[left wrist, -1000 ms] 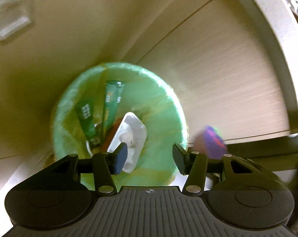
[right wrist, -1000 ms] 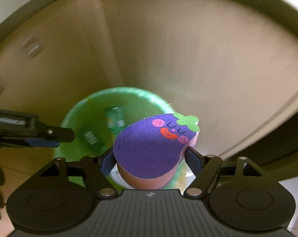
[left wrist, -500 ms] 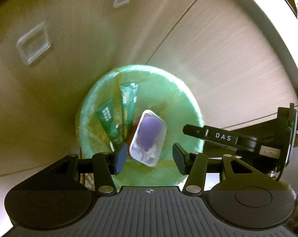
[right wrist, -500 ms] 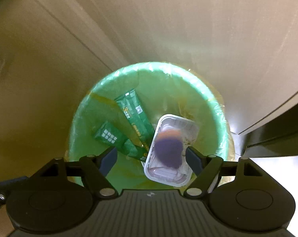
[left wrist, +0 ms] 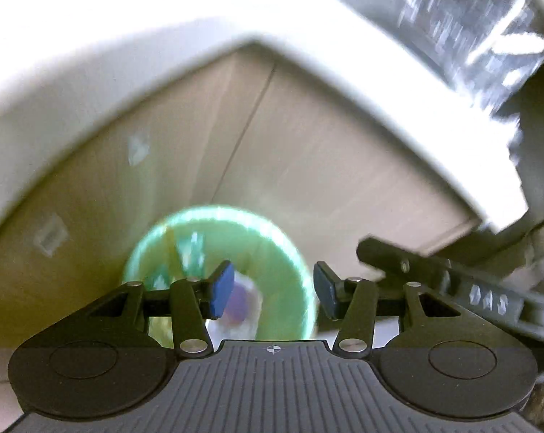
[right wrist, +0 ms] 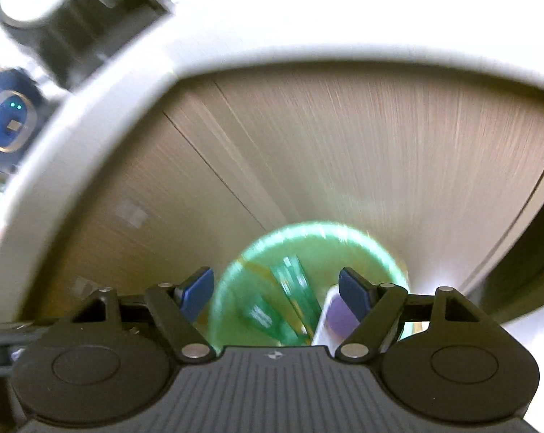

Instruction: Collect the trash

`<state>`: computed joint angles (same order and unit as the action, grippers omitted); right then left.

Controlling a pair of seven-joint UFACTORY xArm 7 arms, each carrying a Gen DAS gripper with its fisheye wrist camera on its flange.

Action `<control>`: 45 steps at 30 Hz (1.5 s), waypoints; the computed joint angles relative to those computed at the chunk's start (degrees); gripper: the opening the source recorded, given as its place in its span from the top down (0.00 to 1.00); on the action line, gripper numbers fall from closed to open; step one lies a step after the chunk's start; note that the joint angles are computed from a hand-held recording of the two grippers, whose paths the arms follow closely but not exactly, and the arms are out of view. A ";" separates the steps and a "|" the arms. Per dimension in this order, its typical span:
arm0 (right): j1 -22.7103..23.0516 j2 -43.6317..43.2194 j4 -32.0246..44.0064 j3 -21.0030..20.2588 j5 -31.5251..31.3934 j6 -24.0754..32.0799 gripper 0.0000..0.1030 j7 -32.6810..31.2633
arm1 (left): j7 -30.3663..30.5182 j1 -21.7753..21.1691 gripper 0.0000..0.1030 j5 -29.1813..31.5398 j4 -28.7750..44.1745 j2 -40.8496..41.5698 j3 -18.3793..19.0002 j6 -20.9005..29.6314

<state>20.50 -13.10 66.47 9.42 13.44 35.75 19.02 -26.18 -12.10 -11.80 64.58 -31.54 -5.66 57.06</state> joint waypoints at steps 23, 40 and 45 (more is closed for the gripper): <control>5.34 -32.69 -11.19 -6.11 3.92 3.01 0.14 -25.60 | -26.26 16.46 0.84 22.61 21.69 -14.17 -30.15 20.47; 5.70 -35.26 -12.14 -5.68 4.91 1.94 0.14 -26.67 | -18.98 27.98 0.84 18.53 30.55 -15.76 -35.73 26.96; 6.33 -35.23 -12.16 -6.02 5.42 2.49 0.14 -27.11 | -18.20 29.69 0.84 17.02 31.18 -16.55 -35.71 27.74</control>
